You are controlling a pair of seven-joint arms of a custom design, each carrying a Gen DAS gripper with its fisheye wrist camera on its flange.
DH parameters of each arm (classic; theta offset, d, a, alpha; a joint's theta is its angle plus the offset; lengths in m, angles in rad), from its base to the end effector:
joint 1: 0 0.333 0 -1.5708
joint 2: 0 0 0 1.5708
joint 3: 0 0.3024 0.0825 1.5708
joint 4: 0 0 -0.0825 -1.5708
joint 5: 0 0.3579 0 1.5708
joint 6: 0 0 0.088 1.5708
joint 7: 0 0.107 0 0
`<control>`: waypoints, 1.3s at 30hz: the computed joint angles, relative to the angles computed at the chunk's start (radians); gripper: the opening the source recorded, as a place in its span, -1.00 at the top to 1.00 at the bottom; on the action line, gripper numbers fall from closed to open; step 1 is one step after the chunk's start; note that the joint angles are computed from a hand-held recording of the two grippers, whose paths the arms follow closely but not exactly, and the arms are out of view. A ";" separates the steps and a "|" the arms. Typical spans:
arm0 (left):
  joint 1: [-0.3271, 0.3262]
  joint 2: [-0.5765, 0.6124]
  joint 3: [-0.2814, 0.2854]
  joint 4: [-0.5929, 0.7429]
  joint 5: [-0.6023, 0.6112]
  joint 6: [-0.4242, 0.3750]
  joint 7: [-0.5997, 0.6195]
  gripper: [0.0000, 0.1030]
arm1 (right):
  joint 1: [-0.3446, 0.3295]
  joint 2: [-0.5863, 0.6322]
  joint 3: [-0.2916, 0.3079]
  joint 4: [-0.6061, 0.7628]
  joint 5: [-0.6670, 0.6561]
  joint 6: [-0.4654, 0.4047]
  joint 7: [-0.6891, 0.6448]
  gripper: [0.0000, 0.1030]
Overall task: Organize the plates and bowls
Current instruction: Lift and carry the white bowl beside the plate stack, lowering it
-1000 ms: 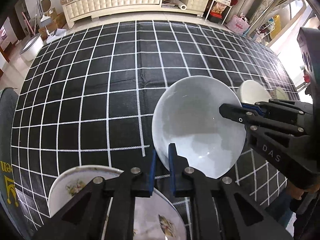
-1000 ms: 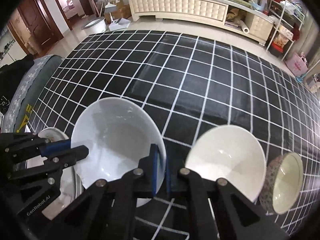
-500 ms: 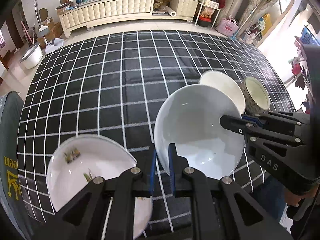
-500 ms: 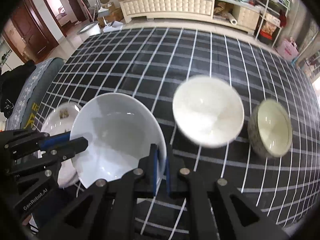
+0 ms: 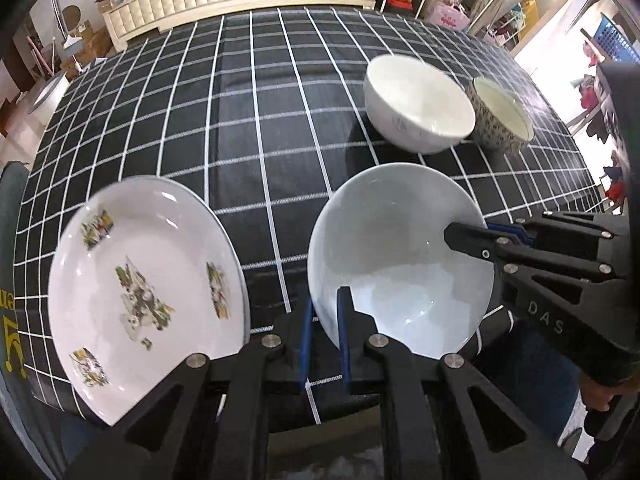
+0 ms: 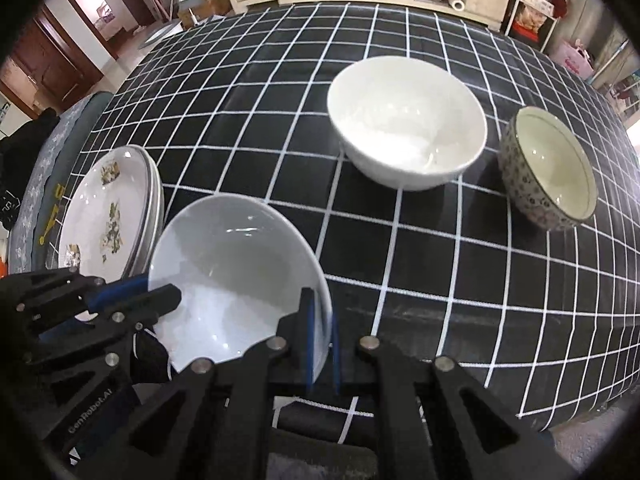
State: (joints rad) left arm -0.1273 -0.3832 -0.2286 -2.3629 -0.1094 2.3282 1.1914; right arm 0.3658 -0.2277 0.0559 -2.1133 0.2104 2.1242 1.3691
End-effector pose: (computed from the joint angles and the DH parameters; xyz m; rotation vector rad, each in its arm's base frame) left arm 0.4146 -0.1639 0.5025 -2.1897 2.0080 -0.4708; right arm 0.4417 0.2104 0.5313 -2.4706 1.4092 -0.0135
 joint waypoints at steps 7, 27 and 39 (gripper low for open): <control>-0.003 0.025 0.005 0.007 -0.010 0.000 0.008 0.81 | -0.005 0.020 0.003 0.004 -0.022 0.007 0.012 0.80; 0.024 -0.061 -0.014 -0.010 0.057 0.044 -0.010 0.80 | -0.001 -0.086 -0.009 -0.050 -0.068 0.126 0.038 0.79; 0.028 -0.104 -0.046 0.038 0.106 0.056 -0.032 0.80 | 0.004 -0.136 -0.053 -0.002 0.001 0.160 -0.027 0.56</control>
State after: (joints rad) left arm -0.0988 -0.4876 -0.2741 -2.3245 -0.0033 2.3846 1.1598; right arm 0.3700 -0.3636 0.0028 -2.1149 0.2115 2.2839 1.3418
